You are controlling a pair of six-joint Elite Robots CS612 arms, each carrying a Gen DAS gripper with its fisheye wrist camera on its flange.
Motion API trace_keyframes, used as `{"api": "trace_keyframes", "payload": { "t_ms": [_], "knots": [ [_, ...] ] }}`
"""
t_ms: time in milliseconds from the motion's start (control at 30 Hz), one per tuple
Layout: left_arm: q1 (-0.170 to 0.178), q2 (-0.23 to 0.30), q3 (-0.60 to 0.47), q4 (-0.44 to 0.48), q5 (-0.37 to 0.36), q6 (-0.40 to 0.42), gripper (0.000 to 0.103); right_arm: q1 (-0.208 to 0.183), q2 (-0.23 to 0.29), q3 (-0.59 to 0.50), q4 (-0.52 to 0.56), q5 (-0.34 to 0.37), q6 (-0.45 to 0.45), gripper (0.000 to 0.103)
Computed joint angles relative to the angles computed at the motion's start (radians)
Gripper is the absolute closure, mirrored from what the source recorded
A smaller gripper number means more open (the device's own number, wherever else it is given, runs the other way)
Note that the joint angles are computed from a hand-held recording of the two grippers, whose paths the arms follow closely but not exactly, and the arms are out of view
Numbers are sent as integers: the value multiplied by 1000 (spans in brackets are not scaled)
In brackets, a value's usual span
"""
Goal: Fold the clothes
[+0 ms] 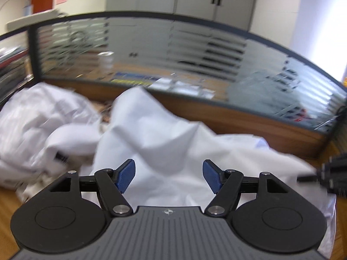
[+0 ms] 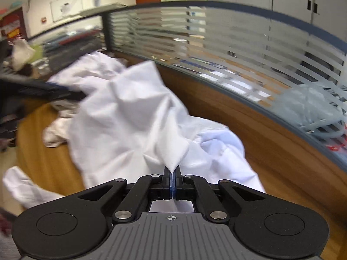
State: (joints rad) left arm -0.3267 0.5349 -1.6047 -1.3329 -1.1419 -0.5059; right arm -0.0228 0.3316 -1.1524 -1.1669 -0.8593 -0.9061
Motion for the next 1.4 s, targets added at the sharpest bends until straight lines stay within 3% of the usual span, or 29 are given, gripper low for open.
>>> {"api": "trace_keyframes", "payload": {
  "t_ms": [100,300,467,667,733,800,967,1133,1233,1300,1400],
  "knots": [
    [8,-10,32,-67,-74,83,24,-3,22,-76,122,21,-37,100],
    [12,-13,66,-89,-228,270,23,1,70,-186,385,-32,-130,100],
    [5,6,74,-53,-349,370,23,2,107,-240,442,-57,-101,100],
    [-9,9,136,-35,-395,420,23,-8,117,-269,378,-37,6,96],
    [-12,5,156,-36,-379,407,24,-14,121,-280,333,-46,55,83],
    [-14,1,173,-34,-369,391,24,-20,126,-286,260,-60,126,60],
    [-15,-8,201,-26,-369,381,24,-35,123,-265,116,-87,268,47],
    [-18,-12,222,-4,-353,401,26,-43,123,-203,-12,-129,413,46],
    [-18,-12,228,7,-348,399,33,-46,122,-154,-44,-179,470,44],
    [-15,-15,237,4,-365,401,59,-41,115,-116,-30,-213,452,44],
    [-13,-16,235,-6,-389,409,79,-30,98,-54,23,-230,412,41]
  ]
}}
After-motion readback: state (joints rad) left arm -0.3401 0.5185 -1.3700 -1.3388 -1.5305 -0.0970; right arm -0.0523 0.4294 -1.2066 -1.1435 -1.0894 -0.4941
